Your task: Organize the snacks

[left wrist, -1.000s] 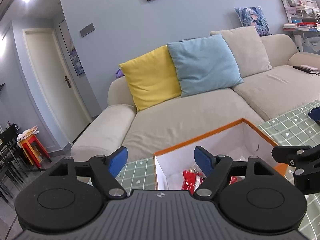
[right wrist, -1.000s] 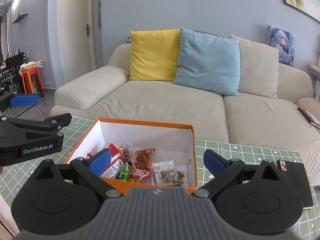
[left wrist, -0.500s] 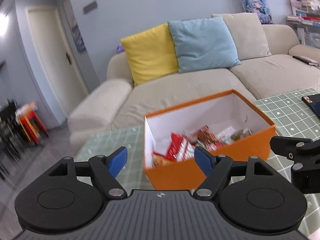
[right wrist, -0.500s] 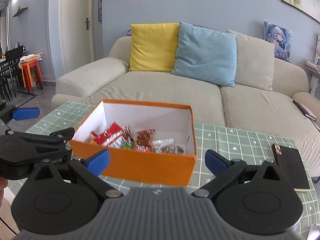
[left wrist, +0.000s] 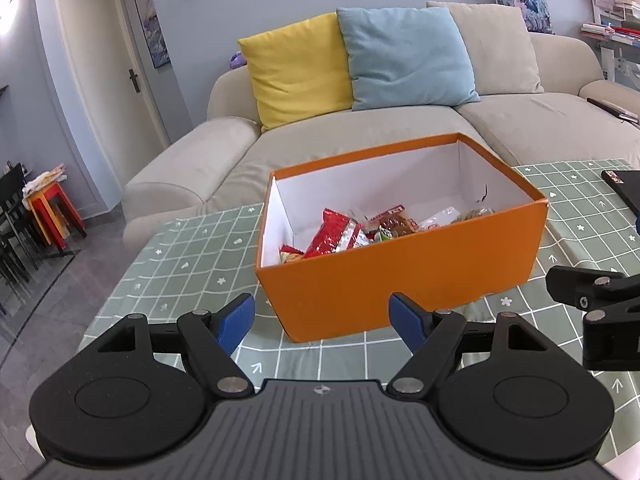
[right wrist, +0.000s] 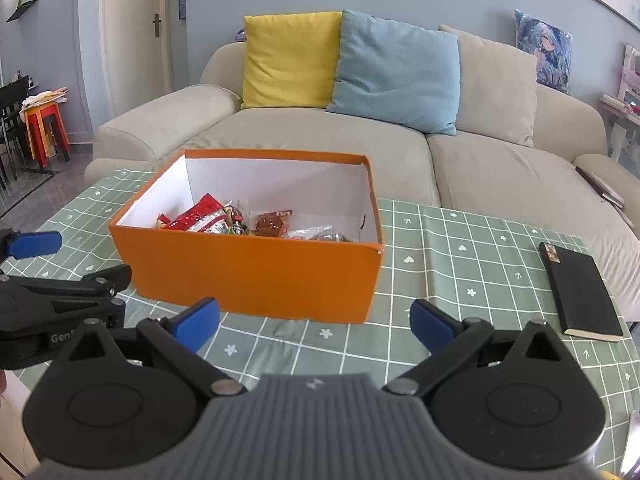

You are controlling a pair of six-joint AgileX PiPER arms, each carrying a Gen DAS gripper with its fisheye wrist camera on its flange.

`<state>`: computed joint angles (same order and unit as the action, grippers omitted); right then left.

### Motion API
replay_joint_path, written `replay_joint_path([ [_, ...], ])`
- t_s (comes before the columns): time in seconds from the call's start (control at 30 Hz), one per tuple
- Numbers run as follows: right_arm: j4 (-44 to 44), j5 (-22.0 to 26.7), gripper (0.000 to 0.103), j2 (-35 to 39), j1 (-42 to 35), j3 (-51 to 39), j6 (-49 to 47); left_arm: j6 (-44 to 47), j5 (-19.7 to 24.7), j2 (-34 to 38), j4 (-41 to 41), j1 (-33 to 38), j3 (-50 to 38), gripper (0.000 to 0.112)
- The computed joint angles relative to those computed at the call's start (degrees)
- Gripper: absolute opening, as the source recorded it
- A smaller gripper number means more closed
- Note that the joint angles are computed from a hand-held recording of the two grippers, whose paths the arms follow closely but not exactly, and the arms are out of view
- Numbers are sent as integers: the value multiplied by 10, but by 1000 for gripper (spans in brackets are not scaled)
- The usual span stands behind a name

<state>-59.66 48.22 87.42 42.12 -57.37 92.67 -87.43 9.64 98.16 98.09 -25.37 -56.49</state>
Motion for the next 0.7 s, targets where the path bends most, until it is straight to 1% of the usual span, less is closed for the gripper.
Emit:
replay_joint_path([
  [0.13,7,-6,98,0,-5,1,-3,37,0,6,-40,1,-3,89],
  [0.27,16,-13,98,2,-13,-3,-14,120,2,12,-129,0,-12,89],
  [0.47,28,-27,98,2,-23,0,-20,187,8,15,-198,-4,-16,89],
  [0.57,36,-29,98,3,-26,1,-23,210,13,18,-219,-7,-19,89],
  [0.7,38,-31,98,0,-28,4,-20,216,17,19,-222,-10,-18,89],
])
